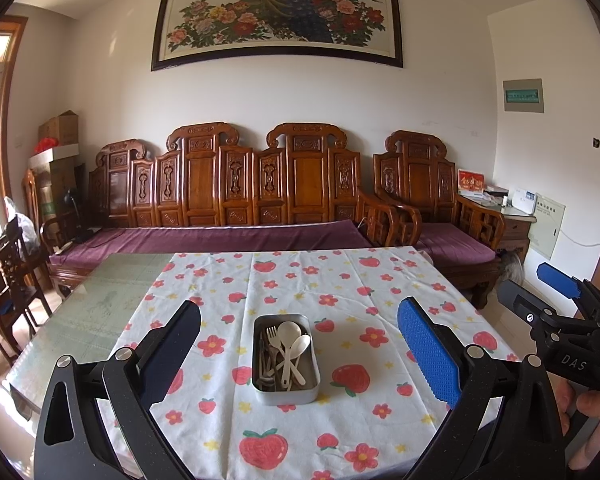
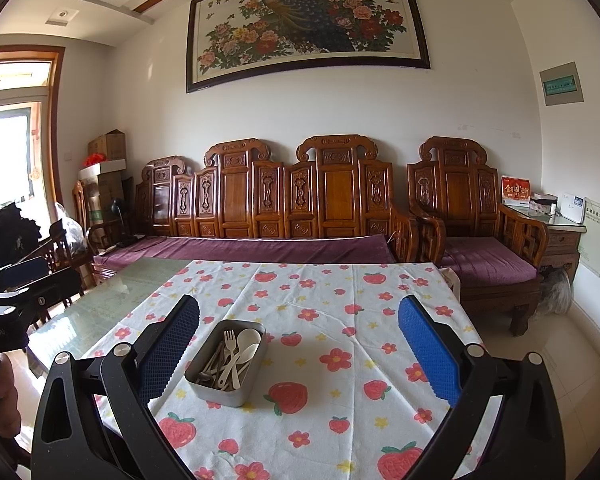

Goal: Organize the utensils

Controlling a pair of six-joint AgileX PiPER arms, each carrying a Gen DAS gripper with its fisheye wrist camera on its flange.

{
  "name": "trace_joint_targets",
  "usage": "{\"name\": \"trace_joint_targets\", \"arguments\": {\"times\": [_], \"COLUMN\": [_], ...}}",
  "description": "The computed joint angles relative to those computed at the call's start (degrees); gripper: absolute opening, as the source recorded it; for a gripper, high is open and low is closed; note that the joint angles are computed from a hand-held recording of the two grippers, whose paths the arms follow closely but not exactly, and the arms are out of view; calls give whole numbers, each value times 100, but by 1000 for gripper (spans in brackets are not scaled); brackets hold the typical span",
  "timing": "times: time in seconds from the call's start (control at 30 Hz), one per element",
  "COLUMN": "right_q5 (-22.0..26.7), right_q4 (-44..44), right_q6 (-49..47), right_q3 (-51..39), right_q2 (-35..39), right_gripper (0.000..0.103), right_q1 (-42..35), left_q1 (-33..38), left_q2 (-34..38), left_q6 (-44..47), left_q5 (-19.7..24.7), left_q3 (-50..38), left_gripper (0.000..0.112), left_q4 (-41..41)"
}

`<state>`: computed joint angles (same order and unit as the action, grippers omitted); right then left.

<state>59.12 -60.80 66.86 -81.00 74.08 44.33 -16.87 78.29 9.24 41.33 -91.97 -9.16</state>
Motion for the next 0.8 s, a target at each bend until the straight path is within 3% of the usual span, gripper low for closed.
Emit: {"name": "trace_joint_targets", "arguments": {"times": [0.8], "right_q5": [-26], "right_q4": [14], "right_q6": [2], "right_q3": [-41], "right_q2": [47], "right_gripper": [100], "right_q1": [-3], "left_q1": [-76], "left_q2": [-24], "left_q6": [-91], "left_q5": [-2], "left_q3": [44], "left_gripper": [95], "left_q4": [80]}}
